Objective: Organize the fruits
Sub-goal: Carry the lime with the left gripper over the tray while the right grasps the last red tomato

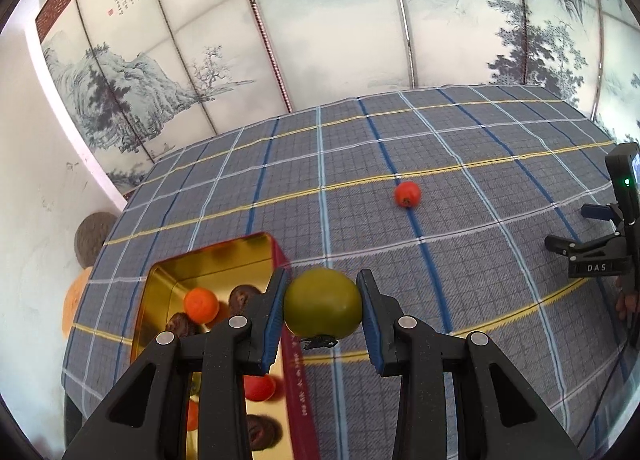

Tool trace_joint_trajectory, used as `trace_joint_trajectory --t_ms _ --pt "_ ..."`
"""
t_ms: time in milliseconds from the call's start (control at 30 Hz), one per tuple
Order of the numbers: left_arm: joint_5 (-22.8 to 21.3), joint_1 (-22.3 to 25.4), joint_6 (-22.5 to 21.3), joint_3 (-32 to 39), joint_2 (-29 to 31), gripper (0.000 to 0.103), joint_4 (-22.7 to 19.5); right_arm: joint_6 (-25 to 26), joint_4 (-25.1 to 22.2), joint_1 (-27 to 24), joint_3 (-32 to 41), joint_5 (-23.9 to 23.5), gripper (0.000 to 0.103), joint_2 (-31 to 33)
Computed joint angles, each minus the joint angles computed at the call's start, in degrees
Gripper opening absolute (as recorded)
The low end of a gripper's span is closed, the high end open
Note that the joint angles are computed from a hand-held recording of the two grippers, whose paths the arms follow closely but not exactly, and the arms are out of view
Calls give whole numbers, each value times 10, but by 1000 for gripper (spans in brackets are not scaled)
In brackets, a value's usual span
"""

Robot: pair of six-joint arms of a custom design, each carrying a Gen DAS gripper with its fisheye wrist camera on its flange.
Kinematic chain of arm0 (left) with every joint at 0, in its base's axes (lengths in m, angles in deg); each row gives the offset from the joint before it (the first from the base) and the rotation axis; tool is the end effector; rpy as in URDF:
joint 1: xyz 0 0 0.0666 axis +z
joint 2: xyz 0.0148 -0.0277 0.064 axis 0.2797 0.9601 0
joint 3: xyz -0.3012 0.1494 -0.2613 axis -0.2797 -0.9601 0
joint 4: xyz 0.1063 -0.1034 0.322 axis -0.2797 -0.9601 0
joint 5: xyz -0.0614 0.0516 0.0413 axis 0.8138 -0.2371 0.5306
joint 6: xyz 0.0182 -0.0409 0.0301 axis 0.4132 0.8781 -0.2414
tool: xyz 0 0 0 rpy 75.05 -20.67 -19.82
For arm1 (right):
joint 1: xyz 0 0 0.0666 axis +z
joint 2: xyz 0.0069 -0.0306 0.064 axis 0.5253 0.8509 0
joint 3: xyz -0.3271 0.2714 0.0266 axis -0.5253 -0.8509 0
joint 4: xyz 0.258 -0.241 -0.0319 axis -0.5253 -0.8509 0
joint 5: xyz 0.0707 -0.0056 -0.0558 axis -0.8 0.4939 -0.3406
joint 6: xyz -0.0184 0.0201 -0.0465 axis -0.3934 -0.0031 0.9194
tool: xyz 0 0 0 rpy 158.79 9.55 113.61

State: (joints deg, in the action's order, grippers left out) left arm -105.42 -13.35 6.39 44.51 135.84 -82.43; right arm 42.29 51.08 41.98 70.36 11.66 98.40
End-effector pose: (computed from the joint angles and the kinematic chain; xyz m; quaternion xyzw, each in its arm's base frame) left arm 0.4097 -0.2114 0.3283 0.0002 0.9127 0.1101 0.3936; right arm 0.4672 0.0846 0.2720 -0.1432 0.9195 0.0132 0.3659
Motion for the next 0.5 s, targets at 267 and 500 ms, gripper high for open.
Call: trace_joint_trajectory --t_ms 267,500 --pt "9 25 25 -45 -28 36 6 20 53 4 -22 -55 101 -19" --pt "25 60 52 -82 -49 36 5 87 8 75 67 -164 97 25"
